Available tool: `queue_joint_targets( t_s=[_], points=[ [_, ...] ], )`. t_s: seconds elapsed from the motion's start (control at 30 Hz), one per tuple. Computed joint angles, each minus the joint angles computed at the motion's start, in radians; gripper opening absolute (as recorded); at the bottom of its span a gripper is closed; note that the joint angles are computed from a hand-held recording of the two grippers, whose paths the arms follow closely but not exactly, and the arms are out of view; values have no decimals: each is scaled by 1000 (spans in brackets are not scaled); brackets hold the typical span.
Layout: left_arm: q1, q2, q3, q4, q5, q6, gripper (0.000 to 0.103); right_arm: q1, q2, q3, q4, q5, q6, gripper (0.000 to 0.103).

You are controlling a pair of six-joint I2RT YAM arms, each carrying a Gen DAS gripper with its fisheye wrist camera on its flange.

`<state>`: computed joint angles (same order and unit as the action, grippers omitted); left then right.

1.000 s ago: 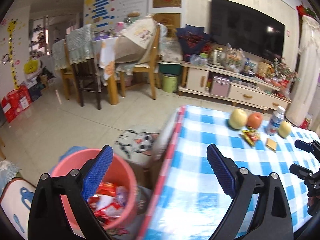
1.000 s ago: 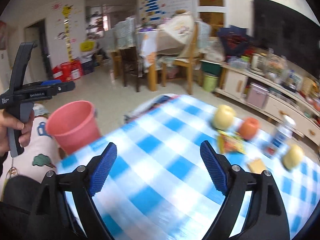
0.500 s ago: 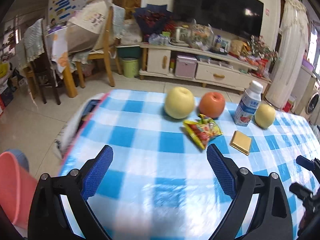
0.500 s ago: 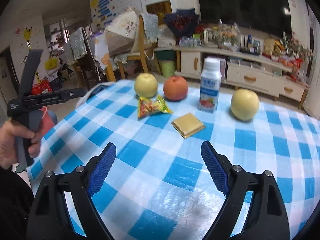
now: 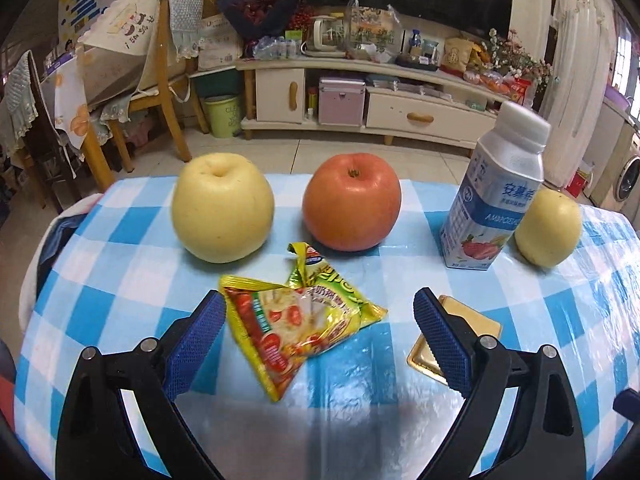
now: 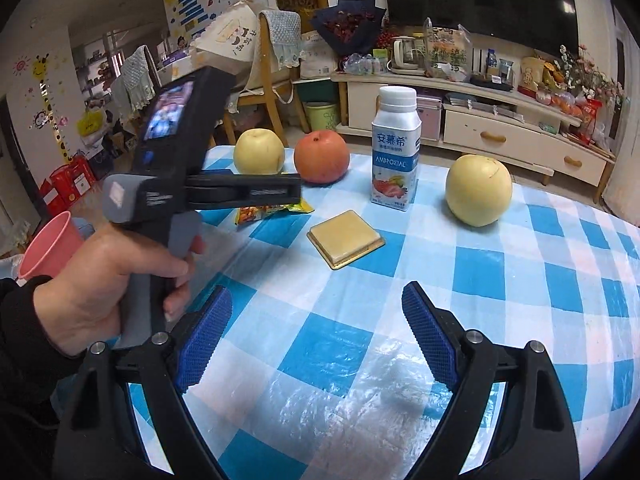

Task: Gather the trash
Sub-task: 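Grasp the yellow-green snack bag with the left tool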

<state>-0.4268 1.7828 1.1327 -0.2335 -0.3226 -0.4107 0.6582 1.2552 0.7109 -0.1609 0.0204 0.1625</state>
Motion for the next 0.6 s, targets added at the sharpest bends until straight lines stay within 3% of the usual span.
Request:
queue_joint_targets(
  t_s=[0.3,0.6],
  points=[
    [46,109,87,-51,35,-19,94,-85,231,128,36,-34,-153,88],
    [68,126,102,-58,57,-13,95,-113,423,265,40,-71,-245,88]
  ],
)
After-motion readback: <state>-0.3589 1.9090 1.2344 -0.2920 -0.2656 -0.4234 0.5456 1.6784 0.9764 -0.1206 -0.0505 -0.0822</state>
